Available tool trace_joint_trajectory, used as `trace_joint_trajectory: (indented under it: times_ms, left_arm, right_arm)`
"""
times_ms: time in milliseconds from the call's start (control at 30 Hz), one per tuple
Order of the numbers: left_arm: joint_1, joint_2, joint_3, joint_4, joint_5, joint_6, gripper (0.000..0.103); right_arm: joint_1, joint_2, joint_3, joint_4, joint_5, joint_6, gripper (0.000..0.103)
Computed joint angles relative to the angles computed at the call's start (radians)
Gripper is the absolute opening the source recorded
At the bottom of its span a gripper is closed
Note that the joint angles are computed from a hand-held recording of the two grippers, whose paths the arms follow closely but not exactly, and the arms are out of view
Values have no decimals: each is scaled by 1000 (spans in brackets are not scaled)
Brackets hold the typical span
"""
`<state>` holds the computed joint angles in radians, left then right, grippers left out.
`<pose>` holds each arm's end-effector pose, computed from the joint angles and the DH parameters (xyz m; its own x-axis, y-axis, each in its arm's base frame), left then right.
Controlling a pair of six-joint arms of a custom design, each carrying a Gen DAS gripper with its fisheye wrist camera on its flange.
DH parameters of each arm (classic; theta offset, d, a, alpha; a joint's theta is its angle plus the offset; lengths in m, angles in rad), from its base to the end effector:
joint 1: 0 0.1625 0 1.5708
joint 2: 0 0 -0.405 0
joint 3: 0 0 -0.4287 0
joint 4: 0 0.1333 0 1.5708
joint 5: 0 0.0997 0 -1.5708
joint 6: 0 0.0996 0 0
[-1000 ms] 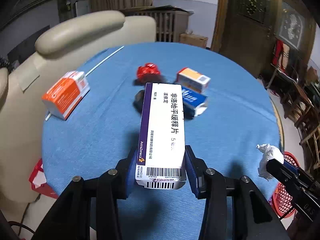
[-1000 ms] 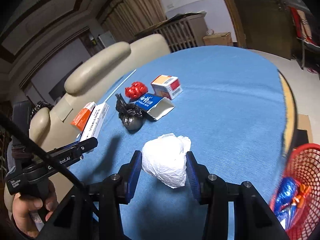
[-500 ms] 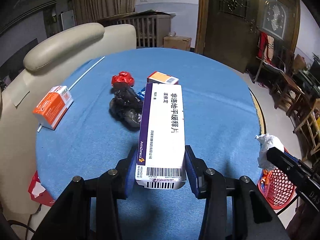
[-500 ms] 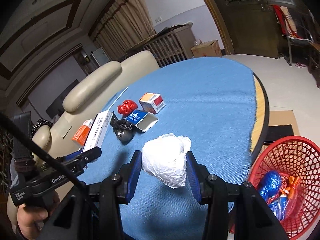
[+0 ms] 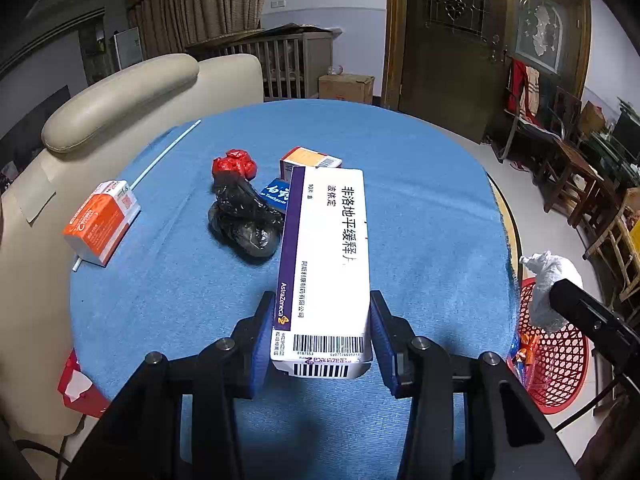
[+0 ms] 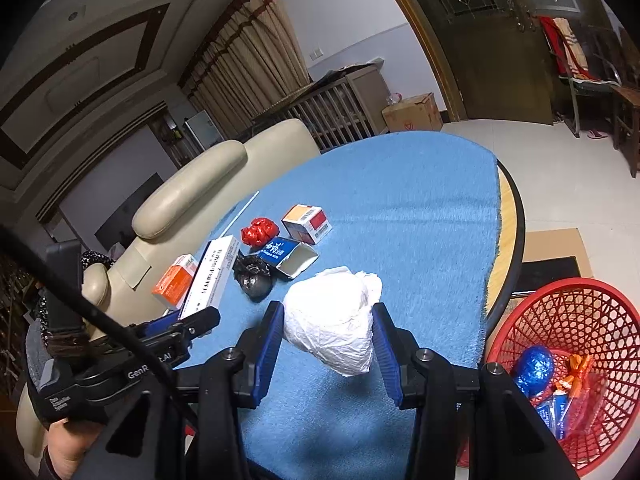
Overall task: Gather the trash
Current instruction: 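Carry the tissue and medicine box with both grippers over the red basket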
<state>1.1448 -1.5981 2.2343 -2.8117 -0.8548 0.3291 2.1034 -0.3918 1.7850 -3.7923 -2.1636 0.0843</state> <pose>-0.0086 -0.4996 0.3075 -0.6862 0.2156 -0.6947 0.5936 0.7180 -0.3635 0.3606 -0.4588 -0.0872 -0.9491 -0.0172 0.3144 -0.2643 0.5860 -0.7660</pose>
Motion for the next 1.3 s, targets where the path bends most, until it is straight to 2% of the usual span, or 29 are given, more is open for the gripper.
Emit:
trace_joint_trajectory:
  times_ms: [1300]
  left_arm:
    - [-40,14,25,-2,6,26,47]
  right_arm:
    - [2,-54,103,-117,-32,33,47]
